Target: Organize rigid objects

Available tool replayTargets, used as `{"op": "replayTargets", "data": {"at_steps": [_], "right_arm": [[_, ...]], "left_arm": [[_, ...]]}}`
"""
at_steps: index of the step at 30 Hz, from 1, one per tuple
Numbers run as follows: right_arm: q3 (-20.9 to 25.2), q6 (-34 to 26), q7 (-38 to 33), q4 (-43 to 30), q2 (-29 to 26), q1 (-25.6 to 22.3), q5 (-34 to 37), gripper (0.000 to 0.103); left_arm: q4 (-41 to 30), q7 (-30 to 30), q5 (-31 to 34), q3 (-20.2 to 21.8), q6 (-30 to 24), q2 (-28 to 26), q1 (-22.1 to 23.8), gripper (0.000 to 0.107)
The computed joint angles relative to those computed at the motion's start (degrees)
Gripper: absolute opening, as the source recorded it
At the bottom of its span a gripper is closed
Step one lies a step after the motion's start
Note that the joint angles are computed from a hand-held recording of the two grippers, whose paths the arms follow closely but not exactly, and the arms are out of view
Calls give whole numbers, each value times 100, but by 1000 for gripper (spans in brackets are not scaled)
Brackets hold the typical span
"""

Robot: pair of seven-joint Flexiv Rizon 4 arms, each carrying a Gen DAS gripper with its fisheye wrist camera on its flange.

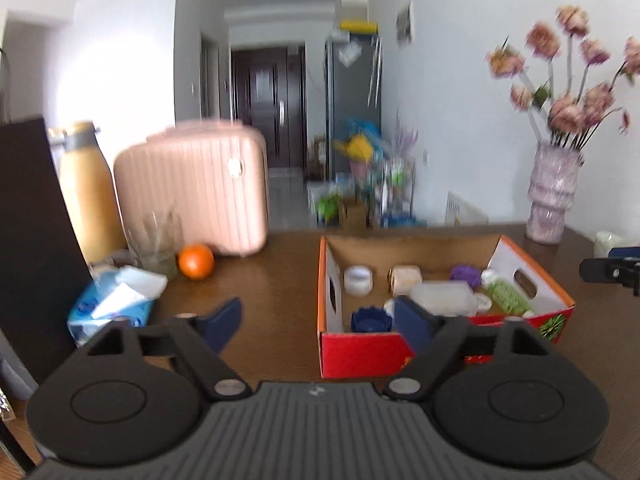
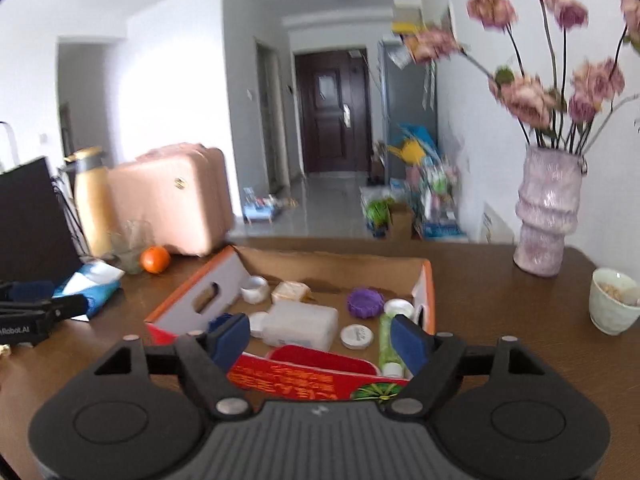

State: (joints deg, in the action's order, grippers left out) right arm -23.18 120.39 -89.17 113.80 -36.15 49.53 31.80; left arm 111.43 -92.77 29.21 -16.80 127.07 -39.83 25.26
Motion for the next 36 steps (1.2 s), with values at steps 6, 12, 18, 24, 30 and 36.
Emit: {"op": "replayTargets", "data": {"at_steps": [6, 12, 18, 24, 30, 36], "right_arm": [[884, 2133, -139, 223, -437, -238, 307, 92], [1358, 3212, -552, 193, -784, -203, 869, 92], [1949, 3342, -857, 365, -595, -328, 1251, 92], [2794, 4118, -678, 917, -620, -528, 1154, 93], [3233, 4776, -758, 1226, -775, -297, 1649, 93], [3612, 5382, -724, 1337, -1187, 47, 2389, 93]], "left_arm": [[508, -61, -80, 721, 1893, -213, -348, 101], [827, -355, 339, 1115, 2658, -303, -350, 103], [1278, -119, 352, 1437, 3156, -259, -490, 103], [1761, -154, 895, 1584, 3672, -360, -306, 103], [2207, 179, 1079, 1778, 4464, -745, -161, 103], [2799, 993, 837, 2150, 5700, -1572, -126, 103]]}}
